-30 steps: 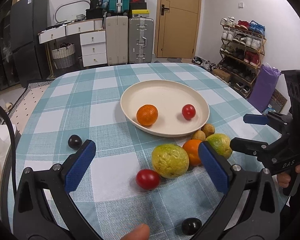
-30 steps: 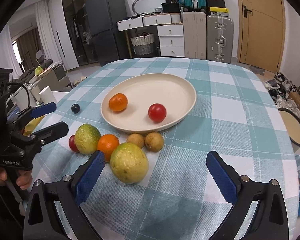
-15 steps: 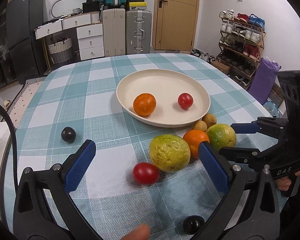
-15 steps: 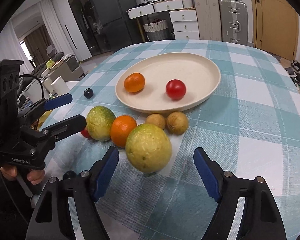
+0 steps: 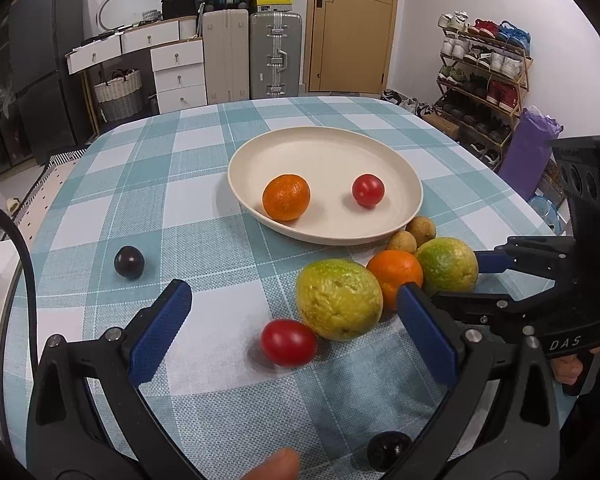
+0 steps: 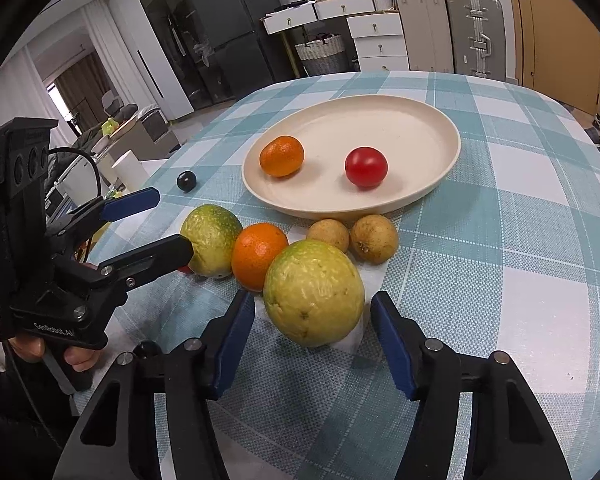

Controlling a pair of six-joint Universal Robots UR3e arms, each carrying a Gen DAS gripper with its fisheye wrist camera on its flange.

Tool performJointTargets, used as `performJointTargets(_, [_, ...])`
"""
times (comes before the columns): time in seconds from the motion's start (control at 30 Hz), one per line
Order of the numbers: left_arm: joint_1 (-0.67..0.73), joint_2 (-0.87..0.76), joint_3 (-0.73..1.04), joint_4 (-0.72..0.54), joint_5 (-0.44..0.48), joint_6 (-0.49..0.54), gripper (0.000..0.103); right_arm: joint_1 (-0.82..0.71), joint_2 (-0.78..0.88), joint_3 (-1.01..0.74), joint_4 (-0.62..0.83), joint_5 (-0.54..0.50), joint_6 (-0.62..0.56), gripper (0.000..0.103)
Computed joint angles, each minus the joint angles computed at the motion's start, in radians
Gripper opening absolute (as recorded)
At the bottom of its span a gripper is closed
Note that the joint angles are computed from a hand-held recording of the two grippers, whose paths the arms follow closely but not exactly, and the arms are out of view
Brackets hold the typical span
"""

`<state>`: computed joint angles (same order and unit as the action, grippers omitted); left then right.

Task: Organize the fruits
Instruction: 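Grasp the pale yellow citrus with the right gripper while the left grasps the mottled green-yellow citrus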

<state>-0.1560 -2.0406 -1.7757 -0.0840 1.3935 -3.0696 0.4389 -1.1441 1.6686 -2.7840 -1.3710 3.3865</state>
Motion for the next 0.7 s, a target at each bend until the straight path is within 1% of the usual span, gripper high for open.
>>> performJointTargets(0.2, [0.000,-0.005,0.005,-0.004,-0.003,0.002,0.102,-0.001,0.005,0.000,-0.016,-0.001,0.014,0.057])
performJointTargets(0.27, [0.002,-0.011,0.011,-0.011,-0.007,0.002,0.102,-0.001,0.006,0.000,-0.018,-0.006,0.017,0.053])
performJointTargets(0.37, [0.002,-0.016,0.016,-0.014,-0.008,0.000,0.102,0.000,0.007,0.001,-0.022,-0.014,0.021,0.050])
performJointTargets(0.53, [0.003,-0.019,0.020,-0.020,-0.013,0.003,0.102,0.007,0.007,-0.004,-0.015,-0.027,0.009,0.050])
performJointTargets(0.7, [-0.005,-0.027,0.030,-0.022,0.006,0.004,0.102,0.011,0.002,0.002,-0.023,-0.040,0.010,0.049])
